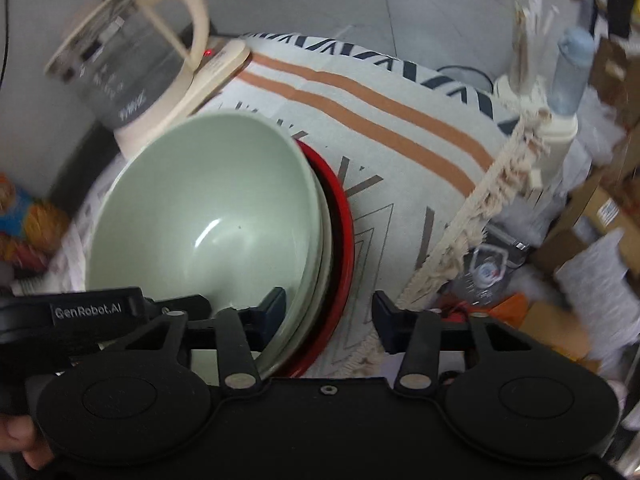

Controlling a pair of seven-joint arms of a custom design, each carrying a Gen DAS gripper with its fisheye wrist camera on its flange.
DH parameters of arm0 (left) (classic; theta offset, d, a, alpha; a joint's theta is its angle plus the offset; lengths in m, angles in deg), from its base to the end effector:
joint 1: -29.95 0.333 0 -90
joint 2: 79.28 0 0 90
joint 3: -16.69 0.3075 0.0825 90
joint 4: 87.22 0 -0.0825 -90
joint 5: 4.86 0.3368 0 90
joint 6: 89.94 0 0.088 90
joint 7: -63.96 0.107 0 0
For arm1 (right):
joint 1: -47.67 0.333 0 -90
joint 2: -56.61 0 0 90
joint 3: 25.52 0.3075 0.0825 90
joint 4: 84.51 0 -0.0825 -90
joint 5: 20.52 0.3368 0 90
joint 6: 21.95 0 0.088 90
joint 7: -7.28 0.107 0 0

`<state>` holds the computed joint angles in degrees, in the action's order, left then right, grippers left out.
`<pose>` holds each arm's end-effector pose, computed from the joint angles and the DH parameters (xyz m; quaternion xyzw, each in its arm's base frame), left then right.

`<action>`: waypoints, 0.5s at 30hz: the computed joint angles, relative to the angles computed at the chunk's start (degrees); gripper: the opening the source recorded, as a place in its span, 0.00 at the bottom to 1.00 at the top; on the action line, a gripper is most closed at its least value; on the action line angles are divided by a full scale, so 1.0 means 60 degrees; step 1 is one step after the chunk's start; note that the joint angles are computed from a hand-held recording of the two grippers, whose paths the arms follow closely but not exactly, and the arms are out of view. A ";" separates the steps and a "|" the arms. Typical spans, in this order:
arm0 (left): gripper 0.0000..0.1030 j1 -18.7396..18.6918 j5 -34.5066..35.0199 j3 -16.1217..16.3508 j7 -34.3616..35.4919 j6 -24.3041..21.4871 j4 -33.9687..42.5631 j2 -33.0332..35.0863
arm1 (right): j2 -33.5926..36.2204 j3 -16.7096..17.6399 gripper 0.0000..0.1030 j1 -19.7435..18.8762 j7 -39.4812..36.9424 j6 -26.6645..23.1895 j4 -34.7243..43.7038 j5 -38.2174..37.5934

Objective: Organize plates and bowls
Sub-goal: 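Close both grippers on the rim of the green bowl and red dish stack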

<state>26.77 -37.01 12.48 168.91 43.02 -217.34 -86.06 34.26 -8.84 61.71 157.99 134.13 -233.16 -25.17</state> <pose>0.4732 -0.0719 0.4432 0.6756 -0.7010 0.2141 0.0796 0.3493 0.2173 0.4594 -0.5133 0.8181 -0.0775 0.2476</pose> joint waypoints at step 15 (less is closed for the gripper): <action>0.31 -0.0016 -0.0026 -0.0020 -0.0202 0.0192 -0.0193 -0.0185 | 0.0221 -0.0020 0.32 -0.0122 0.0437 0.0767 -0.0211 -0.0222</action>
